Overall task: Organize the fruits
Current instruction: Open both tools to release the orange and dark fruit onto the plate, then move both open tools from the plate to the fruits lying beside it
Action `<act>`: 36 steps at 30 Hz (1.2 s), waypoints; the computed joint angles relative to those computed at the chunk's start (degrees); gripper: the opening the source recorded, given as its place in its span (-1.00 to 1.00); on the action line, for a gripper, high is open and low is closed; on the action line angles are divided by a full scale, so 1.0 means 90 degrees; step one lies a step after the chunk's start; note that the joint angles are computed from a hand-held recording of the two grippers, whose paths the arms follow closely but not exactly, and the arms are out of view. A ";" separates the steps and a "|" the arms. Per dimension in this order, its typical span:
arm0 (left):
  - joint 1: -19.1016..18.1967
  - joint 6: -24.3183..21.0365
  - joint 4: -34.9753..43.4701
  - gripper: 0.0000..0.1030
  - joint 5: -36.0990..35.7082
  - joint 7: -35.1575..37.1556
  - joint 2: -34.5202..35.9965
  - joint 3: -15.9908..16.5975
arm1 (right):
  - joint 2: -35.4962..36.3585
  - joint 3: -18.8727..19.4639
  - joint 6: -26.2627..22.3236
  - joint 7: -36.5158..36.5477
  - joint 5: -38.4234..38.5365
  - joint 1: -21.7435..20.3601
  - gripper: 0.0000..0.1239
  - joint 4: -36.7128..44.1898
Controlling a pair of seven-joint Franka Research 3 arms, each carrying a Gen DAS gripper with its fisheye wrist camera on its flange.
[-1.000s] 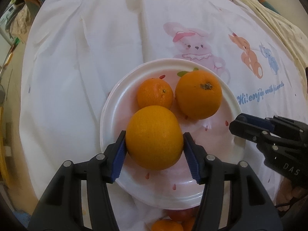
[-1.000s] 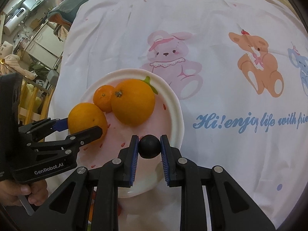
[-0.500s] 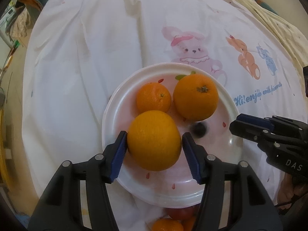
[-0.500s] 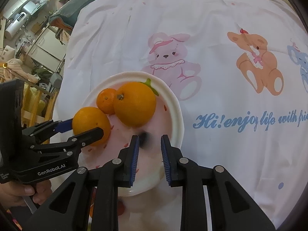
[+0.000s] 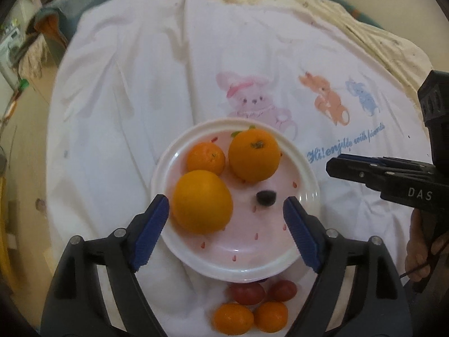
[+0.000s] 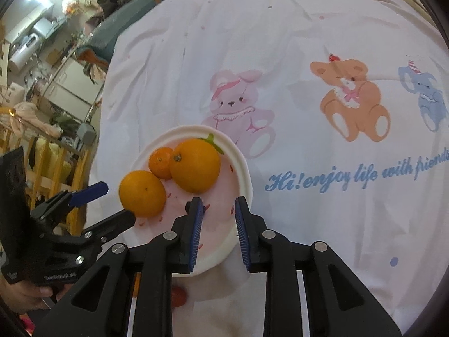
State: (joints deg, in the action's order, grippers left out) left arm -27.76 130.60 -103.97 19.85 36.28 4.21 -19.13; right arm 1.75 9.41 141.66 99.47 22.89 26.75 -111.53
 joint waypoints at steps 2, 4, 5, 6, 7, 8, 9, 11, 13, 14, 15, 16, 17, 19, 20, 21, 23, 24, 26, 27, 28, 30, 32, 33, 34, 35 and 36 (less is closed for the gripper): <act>-0.0022 -0.0063 0.0000 0.57 0.0142 -0.0108 -0.0055 0.0001 | -0.0136 0.0008 0.0167 0.0144 -0.0084 0.0017 0.23 -0.0158; -0.0032 -0.0101 -0.0022 0.57 0.0239 -0.0242 -0.0106 0.0000 | -0.0221 0.0014 0.0220 0.0293 -0.0192 0.0025 0.24 -0.0225; -0.0024 -0.0072 -0.0080 0.57 0.0255 -0.0312 -0.0161 0.0003 | -0.0263 0.0016 0.0181 0.0341 -0.0187 0.0027 0.24 -0.0245; -0.0018 -0.0056 -0.0131 0.57 0.0272 -0.0382 -0.0213 0.0000 | -0.0302 0.0020 0.0161 0.0380 -0.0197 0.0030 0.25 -0.0266; -0.0011 0.0021 -0.0214 0.57 0.0311 -0.0458 -0.0291 -0.0003 | -0.0353 0.0028 0.0159 0.0433 -0.0251 0.0035 0.25 -0.0297; 0.0001 0.0220 -0.0364 0.57 0.0392 -0.0552 -0.0405 -0.0006 | -0.0408 0.0038 0.0168 0.0493 -0.0339 0.0040 0.28 -0.0331; 0.0012 0.0386 -0.0507 0.57 0.0524 -0.0669 -0.0524 -0.0016 | -0.0458 0.0049 0.0182 0.0549 -0.0429 0.0044 0.30 -0.0359; 0.0031 0.0499 -0.0655 0.57 0.0760 -0.0816 -0.0680 -0.0061 | -0.0591 0.0076 0.0243 0.0684 -0.0575 0.0055 0.31 -0.0461; 0.0051 0.0506 -0.0755 0.57 0.0811 -0.0854 -0.0813 -0.0092 | -0.0719 0.0098 0.0364 0.0808 -0.0657 0.0061 0.31 -0.0610; 0.0065 0.0602 -0.0838 0.57 0.0750 -0.0835 -0.0885 -0.0093 | -0.0815 0.0112 0.0436 0.0905 -0.0694 0.0061 0.31 -0.0712; 0.0078 0.0665 -0.0918 0.57 0.0695 -0.0819 -0.0961 -0.0098 | -0.0917 0.0127 0.0504 0.0996 -0.0706 0.0063 0.31 -0.0819; 0.0087 0.0603 -0.0954 0.57 0.0698 -0.0852 -0.1020 -0.0122 | -0.1002 0.0142 0.0580 0.1081 -0.0712 0.0065 0.31 -0.0913; 0.0094 0.0537 -0.0978 0.57 0.0711 -0.0888 -0.1064 -0.0148 | -0.1115 0.0169 0.0692 0.1208 -0.0737 0.0064 0.31 -0.1040; 0.0098 0.0464 -0.1020 0.57 0.0680 -0.0918 -0.1130 -0.0186 | -0.1267 0.0215 0.0838 0.1404 -0.0812 0.0056 0.31 -0.1204; 0.0097 0.0407 -0.1033 0.57 0.0692 -0.0945 -0.1168 -0.0207 | -0.1321 0.0228 0.0898 0.1457 -0.0813 0.0062 0.31 -0.1265; 0.0090 0.0428 -0.1079 0.57 0.0687 -0.0954 -0.1221 -0.0223 | -0.1378 0.0243 0.0936 0.1514 -0.0804 0.0072 0.31 -0.1324; 0.0083 0.0442 -0.1143 0.57 0.0689 -0.0949 -0.1307 -0.0252 | -0.1474 0.0294 0.0921 0.1700 -0.0872 0.0067 0.31 -0.1410; 0.0075 0.0423 -0.1192 0.57 0.0676 -0.0943 -0.1374 -0.0266 | -0.1524 0.0329 0.0923 0.1828 -0.0942 0.0055 0.31 -0.1463; 0.0070 0.0410 -0.1256 0.57 0.0634 -0.0935 -0.1453 -0.0286 | -0.1616 0.0369 0.0907 0.1990 -0.1025 0.0054 0.32 -0.1548; 0.0060 0.0376 -0.1285 0.57 0.0573 -0.0909 -0.1494 -0.0291 | -0.1656 0.0379 0.0912 0.2037 -0.1031 0.0067 0.32 -0.1590; 0.0044 0.0344 -0.1323 0.57 0.0455 -0.0858 -0.1542 -0.0283 | -0.1698 0.0382 0.0925 0.2057 -0.1009 0.0091 0.32 -0.1635; 0.0016 0.0217 -0.1361 0.57 0.0236 -0.0781 -0.1618 -0.0282 | -0.1774 0.0375 0.0931 0.2068 -0.0938 0.0135 0.32 -0.1724; 0.0007 0.0122 -0.1392 0.57 0.0229 -0.0778 -0.1673 -0.0325 | -0.1825 0.0387 0.0888 0.2122 -0.0891 0.0161 0.32 -0.1784; 0.0000 0.0073 -0.1421 0.57 0.0256 -0.0776 -0.1715 -0.0351 | -0.1844 0.0397 0.0867 0.2166 -0.0874 0.0170 0.32 -0.1815; -0.0002 0.0038 -0.1432 0.57 0.0274 -0.0795 -0.1736 -0.0371 | -0.1861 0.0402 0.0862 0.2206 -0.0840 0.0183 0.32 -0.1851; -0.0008 0.0023 -0.1462 0.57 0.0270 -0.0821 -0.1775 -0.0383 | -0.1866 0.0402 0.0849 0.2225 -0.0800 0.0202 0.32 -0.1872; -0.0008 0.0020 -0.1482 0.57 0.0264 -0.0847 -0.1797 -0.0388 | -0.1855 0.0391 0.0813 0.2212 -0.0729 0.0237 0.32 -0.1880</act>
State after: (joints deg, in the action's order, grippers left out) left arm -27.83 130.78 -117.30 22.22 28.65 -11.96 -22.62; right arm -14.95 12.93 148.98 119.38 16.33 28.88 -128.44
